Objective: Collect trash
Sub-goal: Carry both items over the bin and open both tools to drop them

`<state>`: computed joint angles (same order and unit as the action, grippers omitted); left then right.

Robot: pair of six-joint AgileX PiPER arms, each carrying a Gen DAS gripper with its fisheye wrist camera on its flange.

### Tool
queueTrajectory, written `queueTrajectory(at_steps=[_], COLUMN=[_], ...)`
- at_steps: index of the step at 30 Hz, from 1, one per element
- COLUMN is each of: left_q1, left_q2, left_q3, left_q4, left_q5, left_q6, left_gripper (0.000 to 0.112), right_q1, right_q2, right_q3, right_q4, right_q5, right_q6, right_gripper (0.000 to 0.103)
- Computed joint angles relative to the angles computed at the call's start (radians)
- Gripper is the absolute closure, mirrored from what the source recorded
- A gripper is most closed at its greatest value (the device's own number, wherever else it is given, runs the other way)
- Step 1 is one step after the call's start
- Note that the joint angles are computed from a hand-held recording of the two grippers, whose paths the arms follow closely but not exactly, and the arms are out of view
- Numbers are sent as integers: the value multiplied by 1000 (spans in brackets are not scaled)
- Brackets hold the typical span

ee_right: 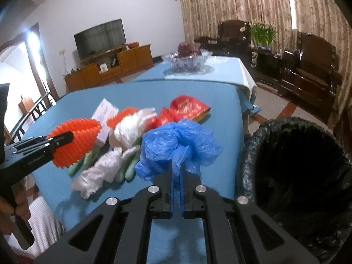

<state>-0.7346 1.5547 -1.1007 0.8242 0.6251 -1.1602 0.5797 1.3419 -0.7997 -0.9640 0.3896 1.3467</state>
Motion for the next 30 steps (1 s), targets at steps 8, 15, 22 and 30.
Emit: queueTrajectory(at_steps=[8,15,22,30], left_q1=[-81,-178,-233,-271], left_q2=[27,226,441,691], left_q3=[-128,-356,-626,-1003], left_q4=[-72,-187,-331,-567], left_q5=[-14,-57,-53,27], left_q6=[98,221,355,570], left_gripper=[88,89,89,87], right_q1=[-73,-281,-575,-855], right_q2=[-160,-296,-335,-315], right_q3=[2,83,140,169], right_q4=[85,225,470,836], right_q5=[84,120,38,-27], right_q6=[-129,-315,-649,-1092], right_gripper=[99,99,99,98])
